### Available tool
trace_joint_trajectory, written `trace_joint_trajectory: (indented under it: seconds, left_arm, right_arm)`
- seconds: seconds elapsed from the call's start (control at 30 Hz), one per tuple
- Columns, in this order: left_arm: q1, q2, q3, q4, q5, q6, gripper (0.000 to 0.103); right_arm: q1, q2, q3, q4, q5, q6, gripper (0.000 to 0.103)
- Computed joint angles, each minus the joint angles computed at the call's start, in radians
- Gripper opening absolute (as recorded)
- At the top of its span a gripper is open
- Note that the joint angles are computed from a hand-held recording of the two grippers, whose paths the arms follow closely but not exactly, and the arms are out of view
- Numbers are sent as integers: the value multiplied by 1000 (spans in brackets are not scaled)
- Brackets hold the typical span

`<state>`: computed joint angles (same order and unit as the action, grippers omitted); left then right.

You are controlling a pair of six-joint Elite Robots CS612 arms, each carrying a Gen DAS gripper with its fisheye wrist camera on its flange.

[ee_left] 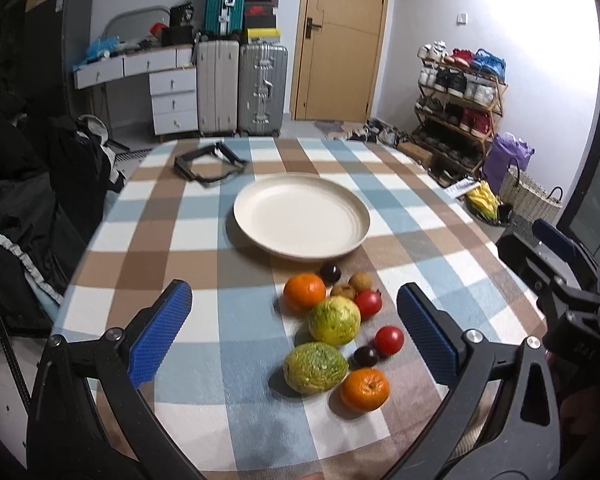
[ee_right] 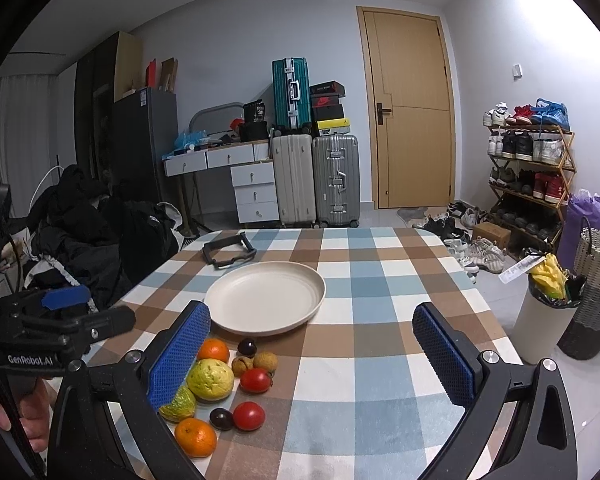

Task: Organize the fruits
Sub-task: 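Lower the left tool and close it on the wrinkled green citrus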

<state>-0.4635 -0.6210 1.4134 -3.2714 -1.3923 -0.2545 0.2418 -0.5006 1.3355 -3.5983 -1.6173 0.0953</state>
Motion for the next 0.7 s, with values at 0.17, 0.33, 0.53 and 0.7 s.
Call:
trace_joint_trajectory:
  seconds: [0.17, 0.33, 0.53, 0.7]
  left_arm:
    - [12, 25, -32, 69, -53, -11, 102]
    - [28, 56, -69, 131, -122, -36, 102]
    - [39, 91, -112, 186, -195, -53, 102]
    - [44, 104, -125, 210, -241, -53, 102]
  right_arm:
    - [-2, 11, -16, 25, 10, -2, 103]
    - [-5, 26, -35, 58, 20, 3, 103]
    - [-11, 48, -65, 100, 37, 14, 103]
    - [-15, 65, -88, 127, 47, 20, 103]
